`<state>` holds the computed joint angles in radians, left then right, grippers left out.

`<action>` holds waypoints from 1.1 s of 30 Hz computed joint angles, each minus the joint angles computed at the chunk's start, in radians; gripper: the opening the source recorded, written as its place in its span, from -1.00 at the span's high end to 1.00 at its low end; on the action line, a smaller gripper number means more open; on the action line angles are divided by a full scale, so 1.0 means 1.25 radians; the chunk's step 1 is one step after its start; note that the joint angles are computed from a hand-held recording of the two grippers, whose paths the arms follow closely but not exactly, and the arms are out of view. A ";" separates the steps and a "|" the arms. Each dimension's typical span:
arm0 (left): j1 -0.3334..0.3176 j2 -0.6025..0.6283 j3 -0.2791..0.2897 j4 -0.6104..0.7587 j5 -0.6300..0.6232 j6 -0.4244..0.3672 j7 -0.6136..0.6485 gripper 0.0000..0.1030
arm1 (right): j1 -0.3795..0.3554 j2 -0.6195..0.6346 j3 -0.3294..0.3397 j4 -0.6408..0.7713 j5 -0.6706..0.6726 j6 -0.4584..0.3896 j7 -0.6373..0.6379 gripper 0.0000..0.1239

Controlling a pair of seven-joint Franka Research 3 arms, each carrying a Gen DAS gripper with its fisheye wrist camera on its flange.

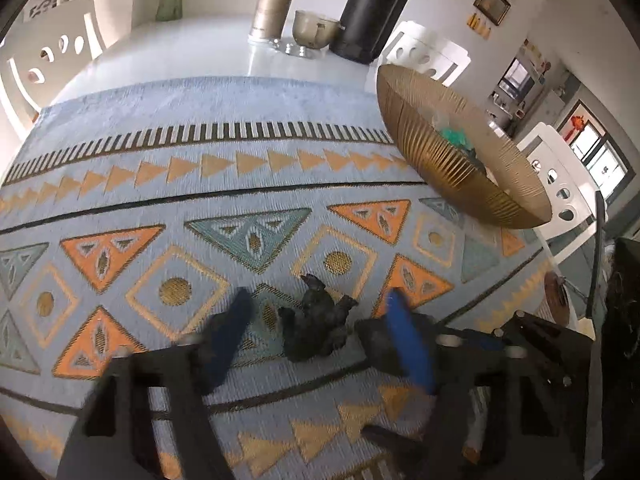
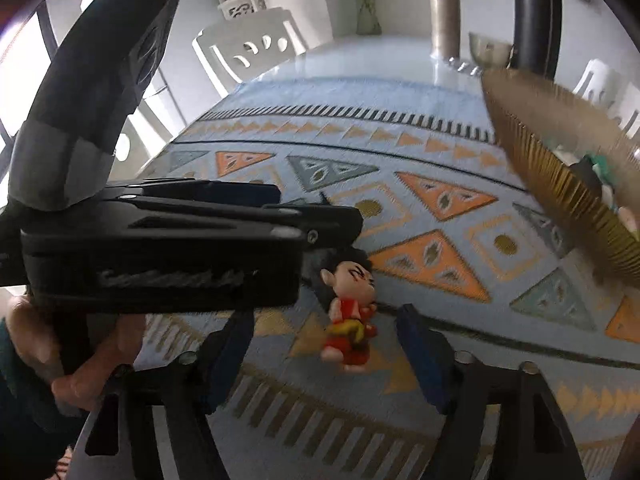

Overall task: Organize rigid objects
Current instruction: 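Grasp the red-clothed figurine with the right tool while the left grasps the dark figurine, then carry both figurines over the woven bowl and lower them in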

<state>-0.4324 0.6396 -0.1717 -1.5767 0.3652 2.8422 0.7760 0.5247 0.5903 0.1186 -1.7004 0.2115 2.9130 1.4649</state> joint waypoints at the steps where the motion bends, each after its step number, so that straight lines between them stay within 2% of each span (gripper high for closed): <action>1: -0.029 -0.004 0.032 0.006 0.051 -0.018 -0.043 0.27 | 0.016 0.000 -0.020 -0.004 -0.010 0.012 0.015 0.13; 2: -0.042 -0.006 0.043 0.005 0.046 -0.021 -0.031 0.32 | 0.029 0.005 -0.039 0.002 -0.021 0.017 0.031 0.20; 4: -0.059 -0.018 0.060 -0.008 0.078 -0.018 -0.058 0.32 | 0.012 0.010 -0.020 0.005 -0.012 0.030 0.027 0.39; 8: -0.053 -0.053 0.052 -0.063 0.100 0.010 -0.085 0.33 | 0.007 0.012 -0.008 0.010 -0.007 0.038 0.020 0.48; 11: -0.066 -0.088 0.065 -0.106 0.132 0.024 -0.122 0.33 | 0.002 -0.033 0.007 -0.055 0.005 0.064 0.006 0.48; 18: -0.174 -0.186 0.156 -0.217 0.354 0.088 -0.387 0.33 | 0.058 -0.208 -0.050 -0.330 0.001 0.184 0.072 0.48; 19: -0.186 -0.191 0.162 -0.225 0.385 0.089 -0.426 0.33 | 0.078 -0.223 -0.072 -0.357 -0.006 0.199 0.089 0.48; 20: -0.206 -0.194 0.173 -0.225 0.422 0.067 -0.466 0.33 | 0.107 -0.236 -0.104 -0.381 -0.018 0.216 0.108 0.48; 21: -0.226 -0.196 0.183 -0.223 0.465 0.041 -0.504 0.33 | 0.115 -0.246 -0.113 -0.400 -0.024 0.232 0.114 0.48; 22: -0.245 -0.195 0.190 -0.219 0.507 0.009 -0.536 0.33 | 0.096 -0.253 -0.093 -0.416 -0.023 0.243 0.103 0.48; 25: -0.248 -0.192 0.175 -0.213 0.557 -0.032 -0.584 0.33 | 0.063 -0.255 -0.055 -0.428 -0.013 0.245 0.080 0.48; 27: -0.236 -0.191 0.162 -0.212 0.576 -0.043 -0.604 0.33 | -0.010 -0.253 0.021 -0.426 0.004 0.226 0.045 0.46; 29: -0.214 -0.197 0.153 -0.224 0.603 -0.010 -0.642 0.33 | -0.059 -0.247 0.072 -0.420 0.013 0.209 0.025 0.20; 30: -0.201 -0.196 0.145 -0.228 0.609 0.005 -0.654 0.33 | -0.109 -0.243 0.128 -0.418 0.049 0.206 -0.020 0.03; 31: -0.186 -0.197 0.137 -0.233 0.612 0.020 -0.665 0.33 | -0.136 -0.242 0.163 -0.420 0.093 0.215 -0.067 -0.06; 32: -0.180 -0.199 0.132 -0.237 0.626 0.026 -0.683 0.33 | -0.142 -0.243 0.169 -0.425 0.080 0.227 -0.058 -0.07; 33: -0.174 -0.202 0.129 -0.241 0.646 0.033 -0.707 0.33 | -0.174 -0.239 0.203 -0.423 0.099 0.225 -0.080 -0.07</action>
